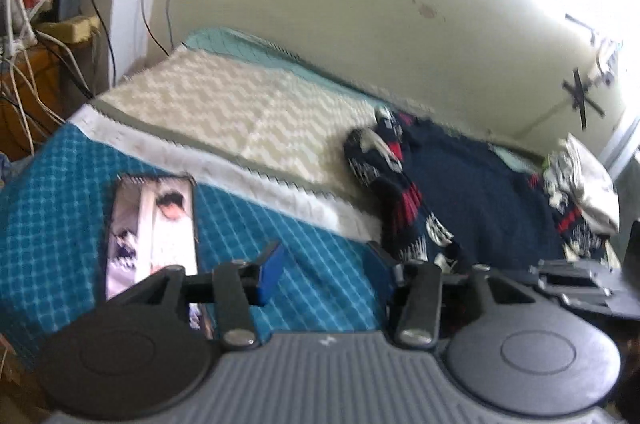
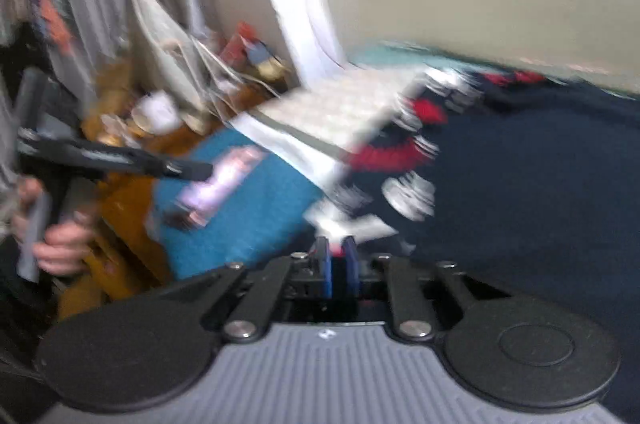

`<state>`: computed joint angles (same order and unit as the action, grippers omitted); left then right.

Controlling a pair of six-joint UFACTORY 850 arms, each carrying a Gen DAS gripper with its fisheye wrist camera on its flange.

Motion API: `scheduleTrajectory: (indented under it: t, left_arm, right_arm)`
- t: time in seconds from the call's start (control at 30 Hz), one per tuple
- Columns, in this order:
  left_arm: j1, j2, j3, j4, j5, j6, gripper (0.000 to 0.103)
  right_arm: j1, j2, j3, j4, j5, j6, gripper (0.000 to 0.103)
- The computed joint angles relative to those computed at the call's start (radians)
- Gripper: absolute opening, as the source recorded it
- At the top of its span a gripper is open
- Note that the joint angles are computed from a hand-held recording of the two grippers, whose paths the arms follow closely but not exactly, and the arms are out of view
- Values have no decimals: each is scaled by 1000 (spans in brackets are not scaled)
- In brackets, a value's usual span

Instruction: Fold small clothes

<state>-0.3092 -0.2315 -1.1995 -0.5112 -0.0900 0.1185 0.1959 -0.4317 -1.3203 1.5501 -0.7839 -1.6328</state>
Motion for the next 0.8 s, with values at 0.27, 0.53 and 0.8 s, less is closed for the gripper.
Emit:
scheduleTrajectory:
  t: [0.27, 0.53, 0.8]
  left_arm:
    - [-17, -100, -149, -269, -70, 320, 56]
    - [-46, -318, -418, 6, -337, 142, 11]
    - [62, -173, -234, -215, -135, 176, 9]
  right_arm:
    - [60, 18, 21, -24, 23, -126, 10]
    - [106, 5, 55, 26, -8, -268, 10]
    - [-69, 138, 229, 164, 295, -259, 24]
